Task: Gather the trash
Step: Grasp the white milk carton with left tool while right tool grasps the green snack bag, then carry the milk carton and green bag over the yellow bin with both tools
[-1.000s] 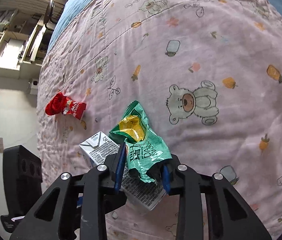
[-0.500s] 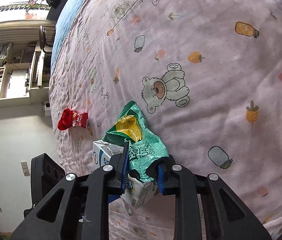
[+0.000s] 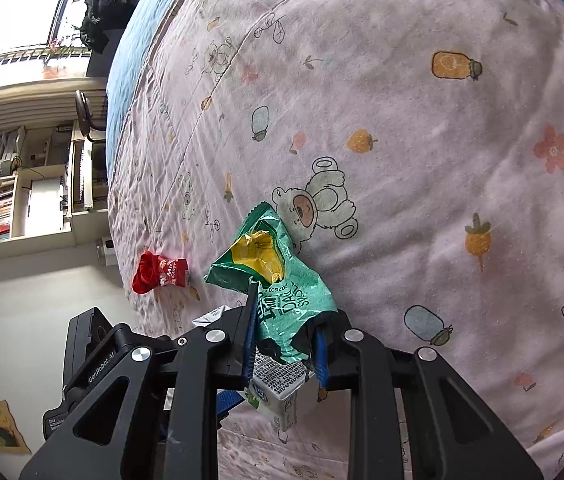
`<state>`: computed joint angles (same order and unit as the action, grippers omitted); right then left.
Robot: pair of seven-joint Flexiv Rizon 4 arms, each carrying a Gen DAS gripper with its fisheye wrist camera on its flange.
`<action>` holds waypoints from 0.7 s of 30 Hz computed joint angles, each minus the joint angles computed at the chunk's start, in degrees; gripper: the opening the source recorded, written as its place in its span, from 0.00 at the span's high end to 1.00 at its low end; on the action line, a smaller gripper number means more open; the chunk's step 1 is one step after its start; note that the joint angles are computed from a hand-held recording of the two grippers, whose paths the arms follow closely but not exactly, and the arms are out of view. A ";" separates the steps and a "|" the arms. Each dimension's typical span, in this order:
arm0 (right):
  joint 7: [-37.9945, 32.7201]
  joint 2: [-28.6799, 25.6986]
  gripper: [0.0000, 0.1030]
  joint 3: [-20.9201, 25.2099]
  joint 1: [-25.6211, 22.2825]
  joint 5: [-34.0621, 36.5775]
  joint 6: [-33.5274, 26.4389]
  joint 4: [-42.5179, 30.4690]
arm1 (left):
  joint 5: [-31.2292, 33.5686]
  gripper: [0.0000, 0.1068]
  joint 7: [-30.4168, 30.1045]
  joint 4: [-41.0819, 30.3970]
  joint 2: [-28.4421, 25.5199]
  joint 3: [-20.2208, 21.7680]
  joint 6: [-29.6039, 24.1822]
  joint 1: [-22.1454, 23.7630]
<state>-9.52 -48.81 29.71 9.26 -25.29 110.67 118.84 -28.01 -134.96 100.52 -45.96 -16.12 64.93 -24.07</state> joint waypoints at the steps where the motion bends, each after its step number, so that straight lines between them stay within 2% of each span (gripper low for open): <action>1: 0.08 -0.24 0.78 0.30 -0.45 -0.16 0.19 0.04 | 0.47 0.14 -0.26 -0.48 -0.16 0.49 -0.97 -0.31; 5: 0.39 -0.92 0.78 0.86 -1.49 -1.20 0.58 -0.04 | 0.96 0.17 -1.75 -0.46 -0.56 1.35 -1.83 -0.84; 7: 0.30 -0.94 0.78 0.92 -1.81 -1.84 0.22 0.09 | 2.15 0.29 -2.99 -0.23 -0.22 2.68 -3.08 -1.54; 9: 0.31 -0.98 0.78 1.03 -1.94 -2.08 -0.01 0.12 | 3.86 0.44 -4.35 -0.44 0.19 4.20 -5.19 -2.35; 15: 0.19 0.20 0.78 0.42 -1.04 -1.43 0.16 0.81 | 4.46 0.45 0.16 3.28 2.10 2.00 -1.53 -0.52; 21: -0.67 4.25 0.78 -1.18 1.92 0.18 -1.48 3.72 | 6.09 0.45 5.35 5.04 4.72 1.56 0.30 -0.63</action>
